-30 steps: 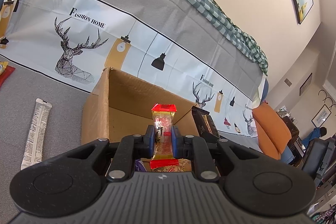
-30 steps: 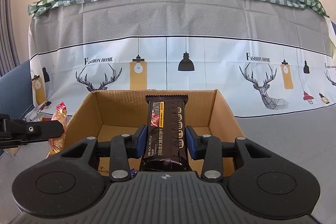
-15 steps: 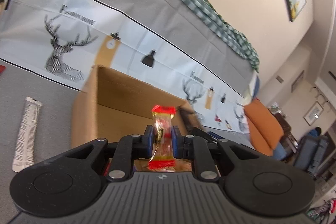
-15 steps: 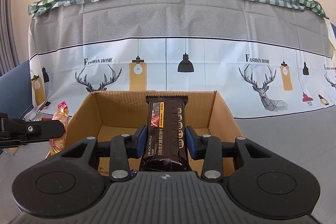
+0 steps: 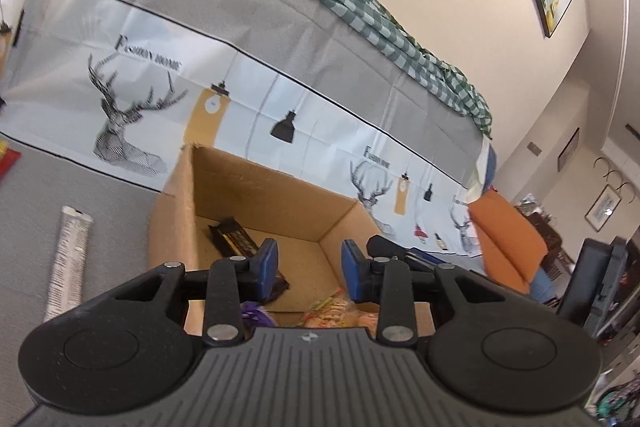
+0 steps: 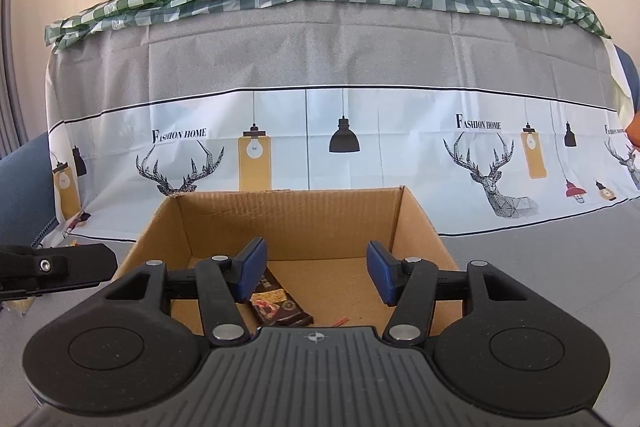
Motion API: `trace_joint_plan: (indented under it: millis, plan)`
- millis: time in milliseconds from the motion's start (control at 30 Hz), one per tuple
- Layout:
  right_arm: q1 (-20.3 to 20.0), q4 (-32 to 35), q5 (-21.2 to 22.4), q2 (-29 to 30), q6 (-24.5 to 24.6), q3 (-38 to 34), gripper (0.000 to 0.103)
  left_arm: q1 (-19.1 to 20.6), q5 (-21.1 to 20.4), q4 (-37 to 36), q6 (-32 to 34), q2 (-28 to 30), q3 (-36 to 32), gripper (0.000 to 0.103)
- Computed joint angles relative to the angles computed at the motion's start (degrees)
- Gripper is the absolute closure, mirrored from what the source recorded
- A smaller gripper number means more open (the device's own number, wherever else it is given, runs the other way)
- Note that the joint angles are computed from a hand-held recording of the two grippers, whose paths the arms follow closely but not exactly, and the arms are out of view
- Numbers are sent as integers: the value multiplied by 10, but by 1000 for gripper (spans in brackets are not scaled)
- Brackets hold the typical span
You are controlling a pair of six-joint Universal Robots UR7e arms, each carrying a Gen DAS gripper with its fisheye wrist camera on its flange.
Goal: Organize snacks
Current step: 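Move both tools back toward the remaining snacks, then grasp the yellow wafer bar with the left tool while the right tool grasps the silver stick pack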
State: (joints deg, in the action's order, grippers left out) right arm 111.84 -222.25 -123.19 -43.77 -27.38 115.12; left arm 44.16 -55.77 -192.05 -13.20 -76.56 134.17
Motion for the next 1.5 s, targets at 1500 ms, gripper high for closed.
trace_joint_plan:
  millis: [1500]
  plan:
    - [115, 279, -92, 291, 129, -299, 33, 200, 206, 140, 60, -67, -94, 64]
